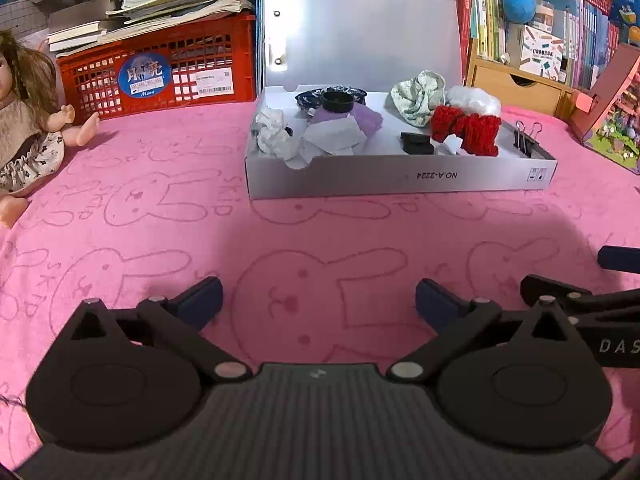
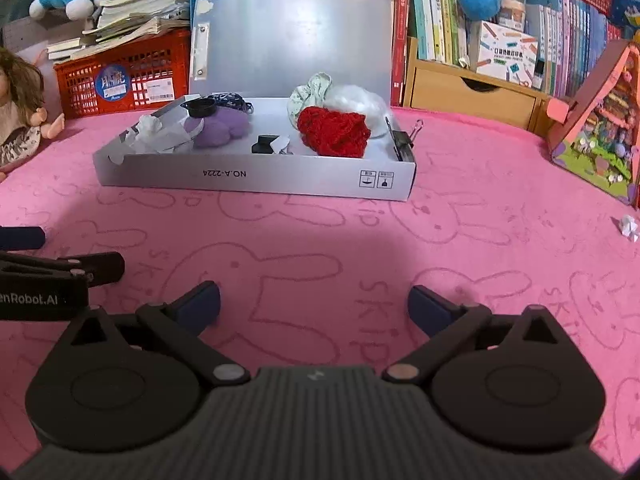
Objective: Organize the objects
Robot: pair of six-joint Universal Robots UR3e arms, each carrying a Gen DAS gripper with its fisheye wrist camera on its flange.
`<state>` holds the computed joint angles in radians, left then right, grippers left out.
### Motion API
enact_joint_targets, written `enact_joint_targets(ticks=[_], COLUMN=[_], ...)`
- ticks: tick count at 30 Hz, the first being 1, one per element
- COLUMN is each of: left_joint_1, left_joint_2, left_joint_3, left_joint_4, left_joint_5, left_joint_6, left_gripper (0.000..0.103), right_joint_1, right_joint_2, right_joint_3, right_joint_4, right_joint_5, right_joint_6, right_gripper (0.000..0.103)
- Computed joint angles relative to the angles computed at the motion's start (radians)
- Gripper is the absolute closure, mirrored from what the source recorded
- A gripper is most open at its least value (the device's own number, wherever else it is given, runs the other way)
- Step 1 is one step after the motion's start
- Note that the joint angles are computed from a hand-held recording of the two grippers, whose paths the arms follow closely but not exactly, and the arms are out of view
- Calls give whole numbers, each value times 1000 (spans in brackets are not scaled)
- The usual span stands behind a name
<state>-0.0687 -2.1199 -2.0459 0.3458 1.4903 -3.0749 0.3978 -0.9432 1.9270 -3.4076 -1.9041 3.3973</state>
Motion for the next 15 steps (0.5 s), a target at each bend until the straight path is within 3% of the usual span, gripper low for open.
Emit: enact_joint_targets(ticks=[15], left_joint_1=[-16], left_joint_2=[-7], left_joint_3=[15], left_joint_4=[-10], left_joint_5=[28], left_joint_6=[-12], left_gripper=[0], right_joint_1=[0], right_joint_2=[2], right_joint_3=[-6], right_joint_4=[8], right_joint_5=[-1], right_joint_6=[6], right_gripper=[0])
